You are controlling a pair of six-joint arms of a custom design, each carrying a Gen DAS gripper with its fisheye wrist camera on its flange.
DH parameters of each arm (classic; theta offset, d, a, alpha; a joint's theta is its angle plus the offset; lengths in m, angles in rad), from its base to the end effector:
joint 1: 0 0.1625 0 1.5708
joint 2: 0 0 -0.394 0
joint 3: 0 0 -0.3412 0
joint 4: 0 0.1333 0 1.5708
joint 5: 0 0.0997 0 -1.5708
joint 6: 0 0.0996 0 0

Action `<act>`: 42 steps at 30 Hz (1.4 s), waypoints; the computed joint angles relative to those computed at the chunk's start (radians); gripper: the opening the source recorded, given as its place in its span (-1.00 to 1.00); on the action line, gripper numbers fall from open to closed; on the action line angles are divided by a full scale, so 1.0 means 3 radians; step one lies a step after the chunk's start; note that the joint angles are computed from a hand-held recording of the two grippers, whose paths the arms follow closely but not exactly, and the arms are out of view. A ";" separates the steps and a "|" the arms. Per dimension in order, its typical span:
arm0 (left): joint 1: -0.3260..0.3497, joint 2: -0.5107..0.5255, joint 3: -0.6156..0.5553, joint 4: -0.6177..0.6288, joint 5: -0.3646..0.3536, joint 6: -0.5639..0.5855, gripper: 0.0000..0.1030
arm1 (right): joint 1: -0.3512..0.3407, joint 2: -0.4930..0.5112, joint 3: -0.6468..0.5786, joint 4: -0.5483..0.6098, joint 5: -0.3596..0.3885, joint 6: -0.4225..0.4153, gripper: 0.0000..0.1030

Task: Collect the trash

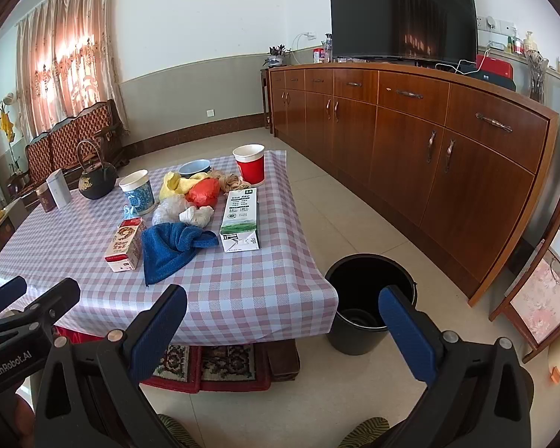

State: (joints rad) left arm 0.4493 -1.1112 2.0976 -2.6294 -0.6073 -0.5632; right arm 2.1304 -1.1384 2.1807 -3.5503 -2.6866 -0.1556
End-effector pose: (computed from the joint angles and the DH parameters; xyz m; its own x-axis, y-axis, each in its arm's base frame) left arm -0.3268 -0.3964 0.1815 -0.7343 0.1816 -0.6540 0.5988 0.6270 -0.4983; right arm 0.2662 -0.3424 0.2800 -0.6989 0.2979 0.6503 -0.4278 0.5546 -0.7138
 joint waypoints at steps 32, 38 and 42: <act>0.0018 0.0010 0.0007 -0.0081 0.0068 0.0028 1.00 | -0.0008 -0.0003 -0.0006 0.0055 0.0049 0.0048 1.00; 0.0021 0.0009 0.0003 -0.0064 0.0075 0.0017 1.00 | -0.0006 -0.0003 0.0002 0.0053 0.0051 0.0059 1.00; 0.0019 0.0006 0.0015 -0.0059 0.0100 0.0001 1.00 | -0.0009 -0.0005 0.0007 0.0059 0.0054 0.0068 1.00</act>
